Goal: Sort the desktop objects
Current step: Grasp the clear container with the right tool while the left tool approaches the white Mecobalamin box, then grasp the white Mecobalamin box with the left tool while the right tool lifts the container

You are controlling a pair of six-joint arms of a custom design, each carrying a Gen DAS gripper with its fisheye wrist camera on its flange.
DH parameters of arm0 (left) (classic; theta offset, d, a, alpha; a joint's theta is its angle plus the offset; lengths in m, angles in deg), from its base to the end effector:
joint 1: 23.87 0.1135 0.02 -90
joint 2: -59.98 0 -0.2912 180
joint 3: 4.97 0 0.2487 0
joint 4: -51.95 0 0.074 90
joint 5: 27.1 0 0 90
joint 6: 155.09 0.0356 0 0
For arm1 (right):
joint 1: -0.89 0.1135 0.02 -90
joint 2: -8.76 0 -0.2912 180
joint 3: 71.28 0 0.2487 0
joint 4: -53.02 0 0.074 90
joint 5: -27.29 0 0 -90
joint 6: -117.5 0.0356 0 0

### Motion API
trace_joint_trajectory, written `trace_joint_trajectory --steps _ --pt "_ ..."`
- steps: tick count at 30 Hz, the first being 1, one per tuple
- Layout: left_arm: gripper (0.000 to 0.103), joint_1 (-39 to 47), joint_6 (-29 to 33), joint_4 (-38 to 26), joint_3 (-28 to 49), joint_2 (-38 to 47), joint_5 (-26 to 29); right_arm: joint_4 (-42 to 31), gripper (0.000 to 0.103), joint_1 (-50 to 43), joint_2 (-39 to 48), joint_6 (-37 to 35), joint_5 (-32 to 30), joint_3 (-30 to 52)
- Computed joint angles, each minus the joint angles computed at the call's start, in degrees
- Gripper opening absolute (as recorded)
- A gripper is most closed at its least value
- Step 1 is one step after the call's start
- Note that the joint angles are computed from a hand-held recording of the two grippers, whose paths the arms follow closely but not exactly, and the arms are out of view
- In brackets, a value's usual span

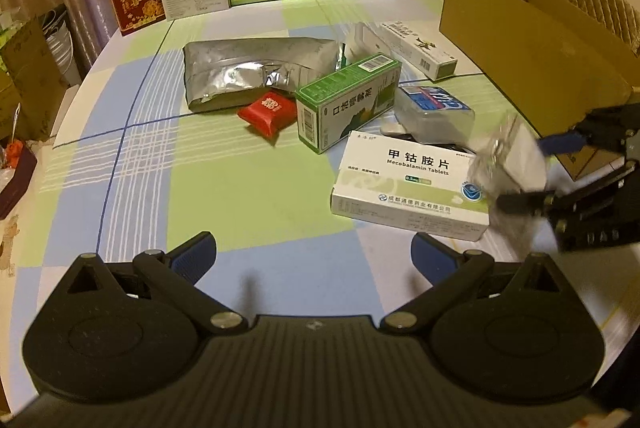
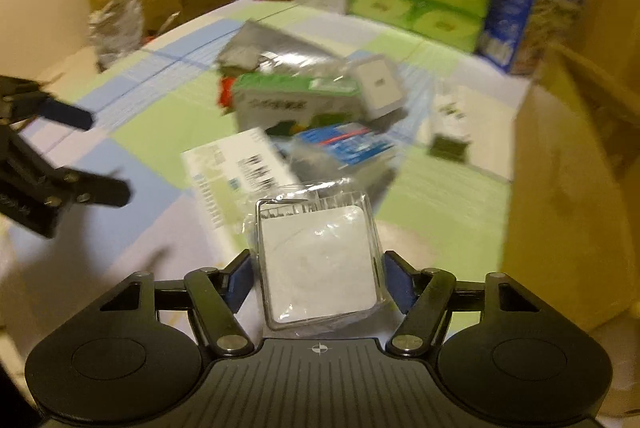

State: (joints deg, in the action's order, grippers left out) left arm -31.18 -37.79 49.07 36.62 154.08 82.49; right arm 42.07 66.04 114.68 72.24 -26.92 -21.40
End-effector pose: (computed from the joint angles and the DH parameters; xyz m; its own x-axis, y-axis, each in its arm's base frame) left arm 0.2497 -0.0441 0.1181 -0.5838 0.5105 -0.6313 0.6488 0.7608 0.0153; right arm 0.1361 0.2444 0.0926 -0.7252 -0.2073 -0.6565 -0.1823 0.9774 -0.1072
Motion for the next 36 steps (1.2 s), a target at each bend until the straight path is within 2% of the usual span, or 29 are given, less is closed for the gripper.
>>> trace_joint_trajectory --steps 5,10,17,20,21,24,27,33,36 --pt "0.102 0.0 -0.8 -0.4 0.5 1.0 -0.9 -9.5 0.064 -0.4 3.7 1.6 4.9 5.3" --pt "0.102 -0.1 -1.7 -1.0 0.9 1.6 -0.8 -12.0 0.064 -2.5 7.2 -0.9 5.3 8.4" --pt "0.102 1.1 -3.7 -2.7 2.2 2.2 1.2 -0.5 0.064 -1.1 2.6 -1.3 -5.5 2.5" --pt "0.102 1.9 -5.0 -3.9 3.0 2.5 3.1 9.5 0.063 -2.4 -0.5 0.2 -14.1 -2.8" --pt "0.102 2.0 -5.5 -4.2 3.2 2.7 3.8 10.8 0.063 -2.6 -0.9 0.8 -15.7 -3.5" --pt "0.102 0.8 -6.9 -4.7 3.6 2.9 4.2 4.6 0.063 -0.9 -1.2 3.0 -11.4 -2.0" --pt "0.102 -2.1 -7.6 -2.4 2.9 3.2 2.6 -2.2 0.063 0.4 -0.7 6.5 -7.0 0.1" --pt "0.102 -9.6 -9.6 1.6 3.8 5.9 -2.3 -4.9 0.063 0.7 -0.1 7.6 -4.9 0.5" --pt "0.095 -12.1 -9.8 2.1 5.2 8.3 -5.2 -4.3 0.063 0.7 0.0 7.7 -4.9 0.2"
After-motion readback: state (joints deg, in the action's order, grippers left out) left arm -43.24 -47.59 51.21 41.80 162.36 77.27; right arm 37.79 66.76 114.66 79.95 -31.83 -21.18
